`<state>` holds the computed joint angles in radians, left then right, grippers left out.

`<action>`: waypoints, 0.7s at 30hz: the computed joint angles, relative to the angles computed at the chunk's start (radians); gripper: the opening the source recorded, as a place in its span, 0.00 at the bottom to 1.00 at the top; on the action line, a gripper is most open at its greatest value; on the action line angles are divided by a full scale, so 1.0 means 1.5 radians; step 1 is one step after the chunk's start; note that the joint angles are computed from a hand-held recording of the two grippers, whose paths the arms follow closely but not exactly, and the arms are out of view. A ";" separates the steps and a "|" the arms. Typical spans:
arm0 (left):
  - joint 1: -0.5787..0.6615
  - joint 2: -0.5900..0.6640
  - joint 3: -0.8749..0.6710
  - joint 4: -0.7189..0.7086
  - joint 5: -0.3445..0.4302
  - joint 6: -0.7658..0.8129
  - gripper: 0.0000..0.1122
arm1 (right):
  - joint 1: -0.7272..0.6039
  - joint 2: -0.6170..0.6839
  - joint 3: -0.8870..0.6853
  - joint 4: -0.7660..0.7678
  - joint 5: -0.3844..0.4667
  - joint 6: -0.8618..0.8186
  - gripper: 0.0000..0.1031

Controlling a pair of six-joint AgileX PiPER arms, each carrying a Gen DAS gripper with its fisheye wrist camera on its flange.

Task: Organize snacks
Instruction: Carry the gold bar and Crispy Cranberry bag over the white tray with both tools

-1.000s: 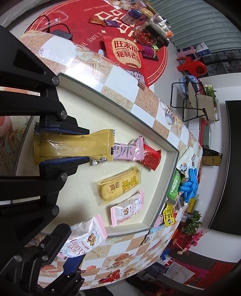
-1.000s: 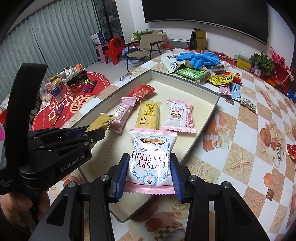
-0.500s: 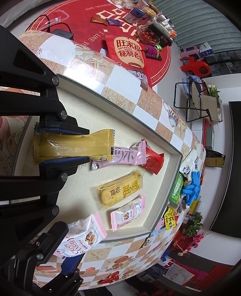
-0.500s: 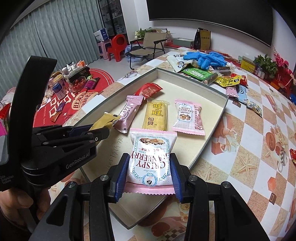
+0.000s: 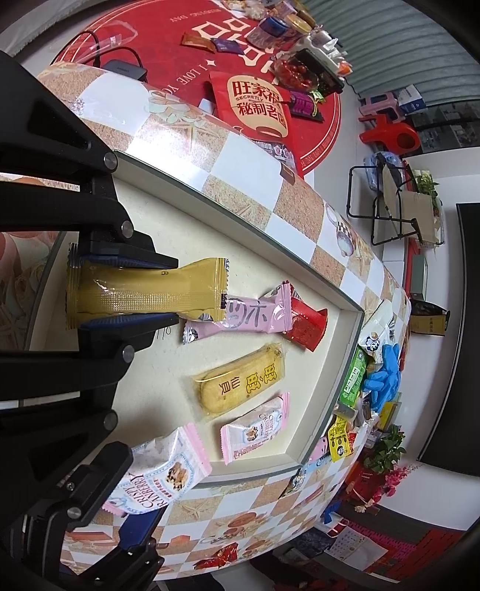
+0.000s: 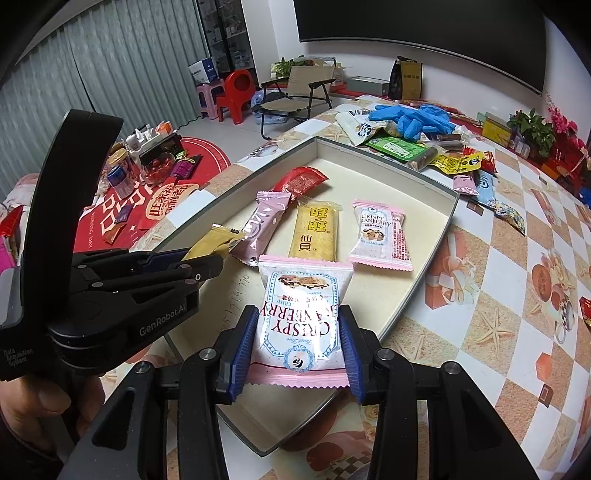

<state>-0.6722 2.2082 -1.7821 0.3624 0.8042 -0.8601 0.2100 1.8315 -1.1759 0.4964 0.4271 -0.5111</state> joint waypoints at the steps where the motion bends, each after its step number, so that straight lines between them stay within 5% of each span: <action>1: 0.000 0.000 -0.001 -0.001 0.000 0.001 0.21 | -0.002 0.000 0.000 0.003 0.000 -0.004 0.43; 21: 0.018 0.013 -0.017 -0.031 0.006 0.032 0.21 | 0.008 0.017 -0.012 -0.012 -0.001 0.013 0.43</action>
